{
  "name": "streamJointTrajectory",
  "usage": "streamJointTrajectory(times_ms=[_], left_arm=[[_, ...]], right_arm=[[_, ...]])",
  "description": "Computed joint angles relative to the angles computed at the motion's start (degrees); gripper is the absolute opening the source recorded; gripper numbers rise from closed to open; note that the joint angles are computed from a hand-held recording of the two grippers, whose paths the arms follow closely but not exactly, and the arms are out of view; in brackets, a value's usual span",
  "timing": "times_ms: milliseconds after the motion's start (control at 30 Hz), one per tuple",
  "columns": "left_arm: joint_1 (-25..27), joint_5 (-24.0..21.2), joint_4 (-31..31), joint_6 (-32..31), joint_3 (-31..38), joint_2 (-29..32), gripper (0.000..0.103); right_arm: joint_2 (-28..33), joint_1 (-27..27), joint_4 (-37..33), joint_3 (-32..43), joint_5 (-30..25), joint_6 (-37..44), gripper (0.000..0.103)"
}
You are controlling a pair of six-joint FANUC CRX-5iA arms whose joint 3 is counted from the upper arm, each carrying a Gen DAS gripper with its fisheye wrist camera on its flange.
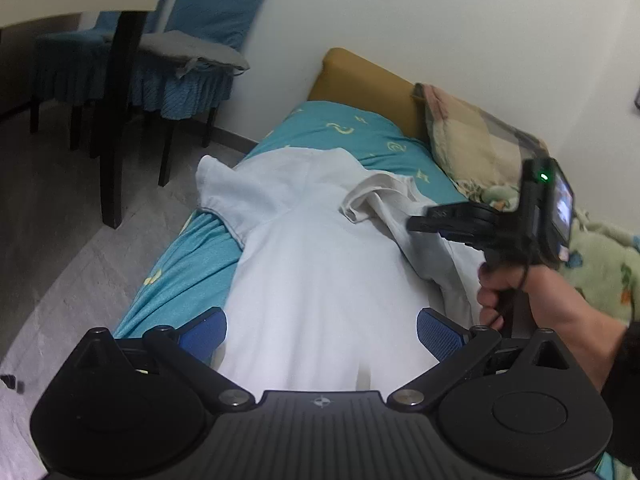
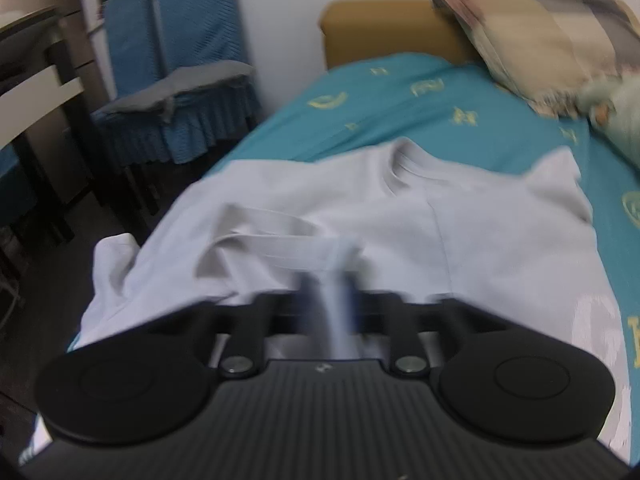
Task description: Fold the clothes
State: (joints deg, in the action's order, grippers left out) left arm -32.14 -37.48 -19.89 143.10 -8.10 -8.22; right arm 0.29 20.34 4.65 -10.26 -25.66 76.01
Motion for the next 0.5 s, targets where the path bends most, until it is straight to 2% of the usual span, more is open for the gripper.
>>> streamJointTrajectory(times_ms=[33, 100, 267, 433, 467, 500], left_arm=[[-0.4, 0.2, -2.2, 2.3, 0.0, -0.3, 0.100], [-2.2, -1.8, -7.4, 7.2, 1.2, -0.6, 0.100], [-3.8, -3.8, -11.8, 13.9, 1.7, -2.6, 0.100], [-5.4, -7.7, -13.5, 16.6, 3.0, -3.3, 0.100], [-5.7, -8.4, -13.8, 16.8, 3.3, -3.4, 0.100], [-6.1, -9.0, -14.3, 17.1, 3.5, -3.5, 0.100]], right_arm=[[-1.2, 0.7, 1.8, -1.9, 2.1, 0.4, 0.008], [-3.7, 2.2, 2.2, -3.9, 2.8, 6.6, 0.008], [-5.0, 2.1, -9.8, 0.5, -9.8, 26.4, 0.008], [-5.1, 3.6, -7.2, 2.1, -19.2, 30.5, 0.011], [-5.1, 3.8, -6.8, 2.7, -20.4, 30.4, 0.014], [-5.0, 3.8, -6.8, 3.5, -21.8, 30.6, 0.030]])
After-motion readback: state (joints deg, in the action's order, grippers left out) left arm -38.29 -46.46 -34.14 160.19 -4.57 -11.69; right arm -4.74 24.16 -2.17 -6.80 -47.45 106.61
